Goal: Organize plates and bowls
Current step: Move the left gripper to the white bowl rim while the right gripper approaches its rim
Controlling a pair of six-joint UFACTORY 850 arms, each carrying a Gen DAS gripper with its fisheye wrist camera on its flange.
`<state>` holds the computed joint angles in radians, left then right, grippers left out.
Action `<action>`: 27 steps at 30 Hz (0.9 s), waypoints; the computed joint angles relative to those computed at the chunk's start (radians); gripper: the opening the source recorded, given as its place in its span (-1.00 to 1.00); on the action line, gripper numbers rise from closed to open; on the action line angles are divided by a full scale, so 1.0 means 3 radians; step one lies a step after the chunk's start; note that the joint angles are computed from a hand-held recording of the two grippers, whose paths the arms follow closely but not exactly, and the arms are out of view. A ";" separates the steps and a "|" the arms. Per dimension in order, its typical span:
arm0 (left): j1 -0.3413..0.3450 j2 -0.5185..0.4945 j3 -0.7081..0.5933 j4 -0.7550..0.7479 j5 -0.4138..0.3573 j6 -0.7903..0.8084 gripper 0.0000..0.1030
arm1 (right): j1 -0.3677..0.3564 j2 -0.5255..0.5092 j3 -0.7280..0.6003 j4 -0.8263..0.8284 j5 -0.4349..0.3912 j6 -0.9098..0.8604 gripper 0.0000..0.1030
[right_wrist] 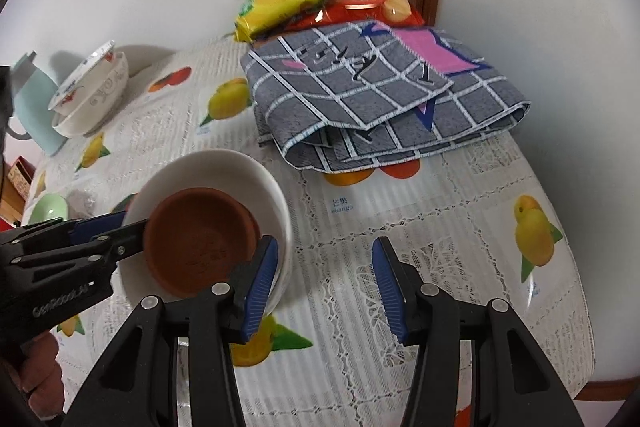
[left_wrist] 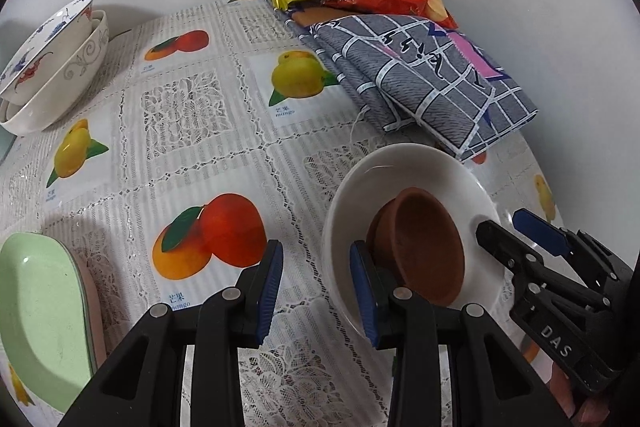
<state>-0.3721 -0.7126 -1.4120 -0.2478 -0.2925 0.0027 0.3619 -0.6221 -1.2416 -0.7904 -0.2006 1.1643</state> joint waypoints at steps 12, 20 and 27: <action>-0.0034 -0.0136 -0.0151 0.0763 -0.0123 -0.0758 0.07 | -0.0011 -0.0179 -0.0191 0.0577 -0.0147 -0.0693 0.18; -0.0054 -0.0183 -0.0192 0.0958 -0.0197 -0.0924 0.10 | -0.0020 -0.0198 -0.0207 0.0564 -0.0179 -0.0699 0.32; 0.0007 -0.0175 -0.0150 0.0348 -0.0123 -0.0377 0.10 | 0.0019 -0.0190 -0.0178 0.0005 -0.0229 -0.0160 0.39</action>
<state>-0.3701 -0.7652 -1.4570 -0.1434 -0.3295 -0.1105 0.3676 -0.6791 -1.2950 -0.7888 -0.2693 1.1162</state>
